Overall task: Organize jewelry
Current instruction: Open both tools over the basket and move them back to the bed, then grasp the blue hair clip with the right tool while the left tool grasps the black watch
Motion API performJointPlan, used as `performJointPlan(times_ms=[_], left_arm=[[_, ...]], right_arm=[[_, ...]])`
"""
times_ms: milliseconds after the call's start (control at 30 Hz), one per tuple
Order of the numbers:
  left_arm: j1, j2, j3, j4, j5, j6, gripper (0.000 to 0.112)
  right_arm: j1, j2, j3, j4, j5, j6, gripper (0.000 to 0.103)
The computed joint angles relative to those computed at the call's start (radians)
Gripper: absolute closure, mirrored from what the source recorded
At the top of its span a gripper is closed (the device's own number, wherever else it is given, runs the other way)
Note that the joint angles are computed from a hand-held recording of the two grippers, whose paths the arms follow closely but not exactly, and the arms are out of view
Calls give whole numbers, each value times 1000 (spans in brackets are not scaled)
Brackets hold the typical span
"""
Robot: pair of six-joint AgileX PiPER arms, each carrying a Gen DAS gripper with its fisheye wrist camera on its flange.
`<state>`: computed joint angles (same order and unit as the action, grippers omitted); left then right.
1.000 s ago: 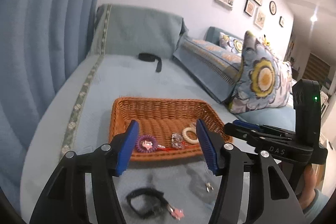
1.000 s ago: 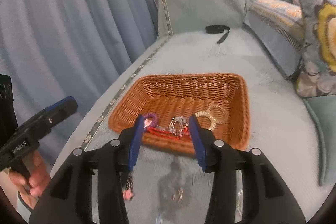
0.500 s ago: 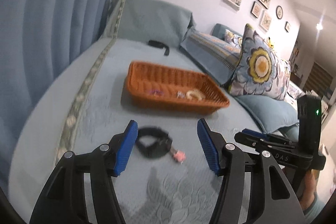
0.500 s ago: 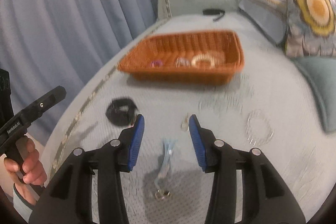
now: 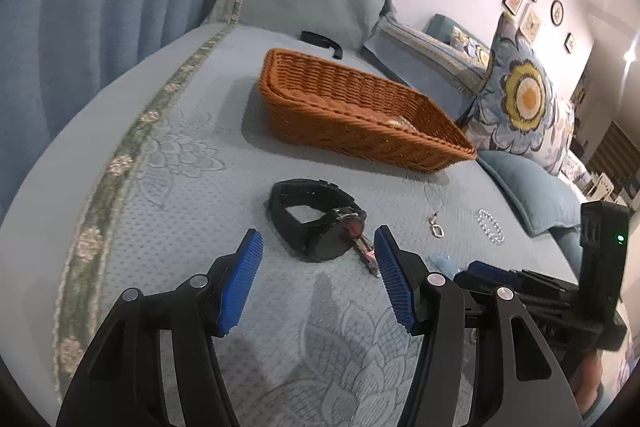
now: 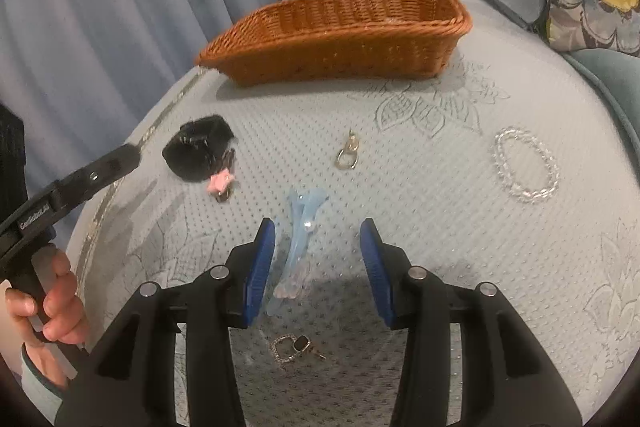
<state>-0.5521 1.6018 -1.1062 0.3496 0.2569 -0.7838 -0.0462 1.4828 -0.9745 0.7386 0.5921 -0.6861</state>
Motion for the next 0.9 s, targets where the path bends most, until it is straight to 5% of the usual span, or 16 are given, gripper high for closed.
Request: performJointPlan(times_ms=[167,300,900], left_arm=[[-65,101,-107,253,108,-234,52],[-87,165,-181,300,203,-271,52],[-97,271,-341,211,342,-149,46]], right_arm=[[42,-13,12,-67,-41,42,62],[67,-18,19,-126,-69,85,62],[176,-37,48,-426,-174,353,62]])
